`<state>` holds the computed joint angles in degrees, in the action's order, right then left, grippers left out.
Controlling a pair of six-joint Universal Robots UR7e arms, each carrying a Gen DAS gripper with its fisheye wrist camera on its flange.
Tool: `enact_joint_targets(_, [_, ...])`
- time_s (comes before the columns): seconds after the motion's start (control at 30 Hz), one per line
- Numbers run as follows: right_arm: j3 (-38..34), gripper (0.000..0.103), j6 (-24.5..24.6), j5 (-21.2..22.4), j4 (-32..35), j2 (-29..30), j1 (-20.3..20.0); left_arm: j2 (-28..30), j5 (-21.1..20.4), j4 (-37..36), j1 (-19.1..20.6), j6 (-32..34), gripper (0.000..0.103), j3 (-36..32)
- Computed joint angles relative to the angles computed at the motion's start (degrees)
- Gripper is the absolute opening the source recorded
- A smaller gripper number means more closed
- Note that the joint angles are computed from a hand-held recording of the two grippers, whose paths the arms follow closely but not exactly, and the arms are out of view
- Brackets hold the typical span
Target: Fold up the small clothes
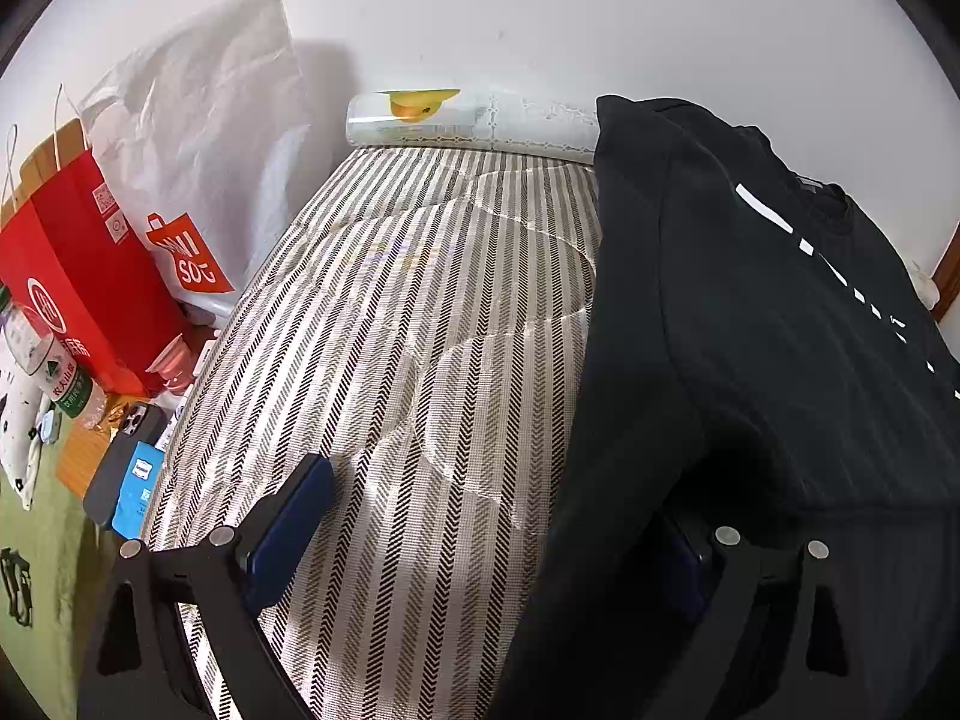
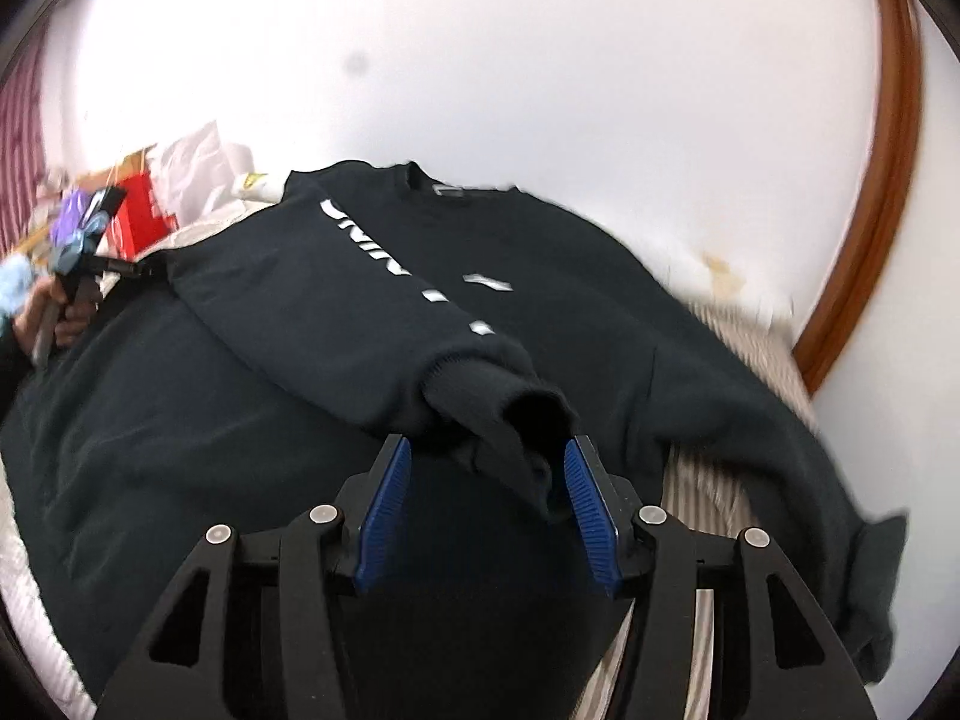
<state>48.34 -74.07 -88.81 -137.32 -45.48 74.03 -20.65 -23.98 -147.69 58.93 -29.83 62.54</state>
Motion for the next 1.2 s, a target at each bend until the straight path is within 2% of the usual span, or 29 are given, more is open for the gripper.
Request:
enact_joint_targets(0.17, [-2.37,0.05,-2.56,-5.35,-2.69,3.28,1.21,0.01,0.01,0.09,-0.01,-0.04,0.095,-0.02])
enact_joint_targets(0.23, [-4.48,0.041,-2.37,-6.22,-1.74,4.89,1.29,0.02,-0.01,0.08,-0.03,-0.07,0.095,-0.02])
enact_joint_targets(0.27, [-5.24,0.033,-2.69,-6.77,-1.55,5.6,1.37,0.0,-0.01,0.05,0.0,-0.02,0.095,-0.01])
enact_joint_targets(0.3, [-6.09,0.018,-3.04,-7.32,-0.82,6.23,1.49,0.02,-0.02,0.04,-0.01,-0.04,0.095,-0.03])
enact_joint_targets(0.33, [-7.34,0.008,-3.4,-7.9,0.85,6.95,1.62,0.04,-0.03,0.02,-0.03,-0.05,0.095,-0.03])
enact_joint_targets(0.37, [-8.11,0.003,-3.6,-8.44,2.18,7.36,1.74,0.0,-0.01,0.05,0.0,-0.03,0.095,-0.03])
enact_joint_targets(0.43, [-10.34,0.002,-4.7,-5.75,7.93,7.24,1.45,0.06,-0.02,0.1,-0.03,-0.09,0.095,-0.08])
enact_joint_targets(0.47, [-10.22,0.002,-4.62,-4.22,8.5,6.76,1.3,0.0,0.0,0.12,0.0,-0.07,0.095,-0.04])
enact_joint_targets(0.53, [-13.95,0.002,-0.63,1.65,13.01,6.91,0.23,0.06,0.04,0.28,-0.03,-0.17,0.095,-0.11])
enact_joint_targets(0.57, [-15.8,0.002,0.69,2.33,15.52,7.33,-0.06,-0.02,-0.01,0.12,0.0,-0.07,0.095,-0.01])
enact_joint_targets(0.6, [-16.61,0.002,0.14,1.5,17.16,7.53,-0.13,0.0,-0.01,0.14,-0.01,-0.1,0.095,-0.03])
enact_joint_targets(0.73, [-14.12,0.003,-4.99,-6.89,17.72,7.06,0.27,-0.02,-0.02,0.09,0.0,-0.06,0.095,-0.01])
enact_joint_targets(0.8, [-9.5,0.005,-7.73,-10.23,12.46,5.6,0.37,0.01,-0.03,0.09,-0.01,-0.07,0.095,-0.04])
enact_joint_targets(0.87, [-7.15,0.007,-7.24,-9.87,11.35,3.93,0.1,-0.03,-0.02,0.1,0.0,-0.05,0.095,-0.01])
enact_joint_targets(0.93, [-5.98,0.01,-4.59,-7.71,11.89,1.95,-0.14,0.02,-0.01,0.18,-0.02,-0.11,0.095,-0.07])
enact_joint_targets(1.03, [-2.77,0.025,-2.47,-5.34,8.18,-0.73,-0.12,0.02,0.02,0.22,-0.02,-0.13,0.095,-0.06])
enact_joint_targets(1.1, [-2.52,0.056,0.23,-4.33,7.45,-1.09,0.17,-0.04,-0.03,0.09,-0.01,-0.06,0.095,0.02])
enact_joint_targets(1.2, [-2.95,0.063,4.93,-3.46,5.08,-0.15,0.96,-0.04,-0.05,0.08,0.0,-0.04,0.095,0.01])
